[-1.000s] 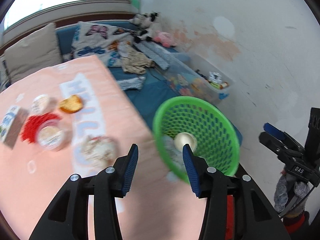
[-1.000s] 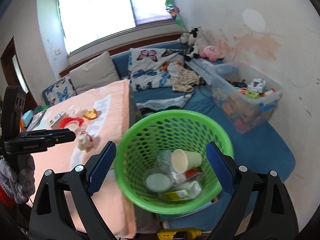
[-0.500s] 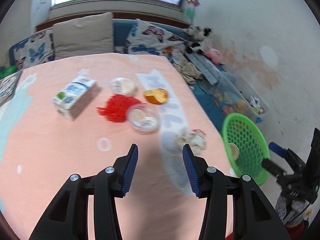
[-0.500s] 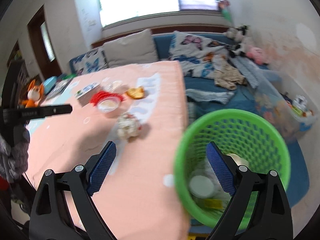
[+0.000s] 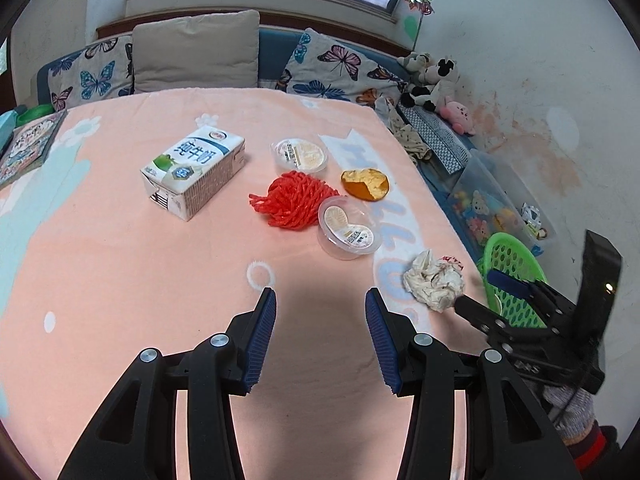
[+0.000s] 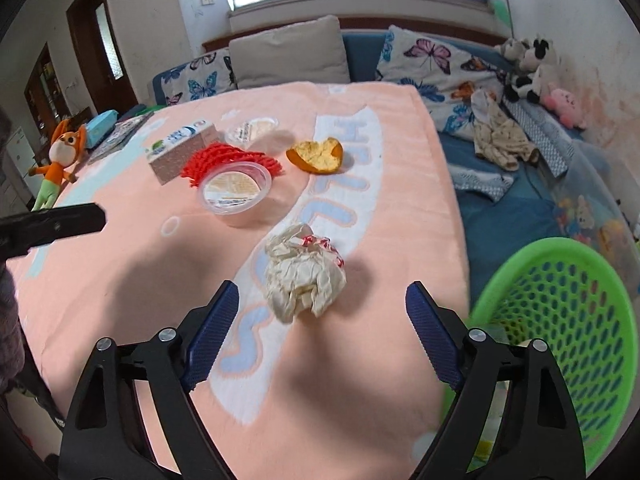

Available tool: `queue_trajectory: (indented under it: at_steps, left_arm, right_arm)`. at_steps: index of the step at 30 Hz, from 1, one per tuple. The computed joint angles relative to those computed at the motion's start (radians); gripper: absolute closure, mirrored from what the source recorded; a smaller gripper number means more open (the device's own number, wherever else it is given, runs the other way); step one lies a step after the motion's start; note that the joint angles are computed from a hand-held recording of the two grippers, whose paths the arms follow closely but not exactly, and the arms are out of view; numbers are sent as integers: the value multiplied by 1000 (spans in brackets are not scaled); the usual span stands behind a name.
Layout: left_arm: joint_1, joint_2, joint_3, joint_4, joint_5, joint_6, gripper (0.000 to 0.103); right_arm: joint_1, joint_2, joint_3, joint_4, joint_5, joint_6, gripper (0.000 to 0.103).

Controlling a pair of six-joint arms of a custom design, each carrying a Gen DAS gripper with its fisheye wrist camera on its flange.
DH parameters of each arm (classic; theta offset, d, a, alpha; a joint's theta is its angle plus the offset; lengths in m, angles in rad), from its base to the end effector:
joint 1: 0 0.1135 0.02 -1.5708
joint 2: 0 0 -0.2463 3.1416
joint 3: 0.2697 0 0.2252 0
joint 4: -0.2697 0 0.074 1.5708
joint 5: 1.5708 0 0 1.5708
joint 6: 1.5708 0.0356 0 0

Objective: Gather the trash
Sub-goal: 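Grasp the crumpled white paper with the right gripper while the left grasps the clear dessert cup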

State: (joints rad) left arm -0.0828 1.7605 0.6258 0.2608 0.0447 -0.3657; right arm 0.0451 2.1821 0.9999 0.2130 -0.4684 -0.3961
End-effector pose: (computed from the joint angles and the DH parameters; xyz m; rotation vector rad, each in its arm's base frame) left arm 0.2817 -0.0250 0.1000 -0.3270 2.4382 -0.2523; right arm 0.3579 0.0322 0.0499 -0.7098 2.3402 0.4408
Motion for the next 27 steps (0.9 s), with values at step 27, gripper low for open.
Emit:
queue_trajectory:
  at_steps: [27]
  left_arm:
    - [40, 460, 504, -102, 143, -170, 65]
  right_arm:
    - [-106, -48, -26, -50, -138, 12, 61]
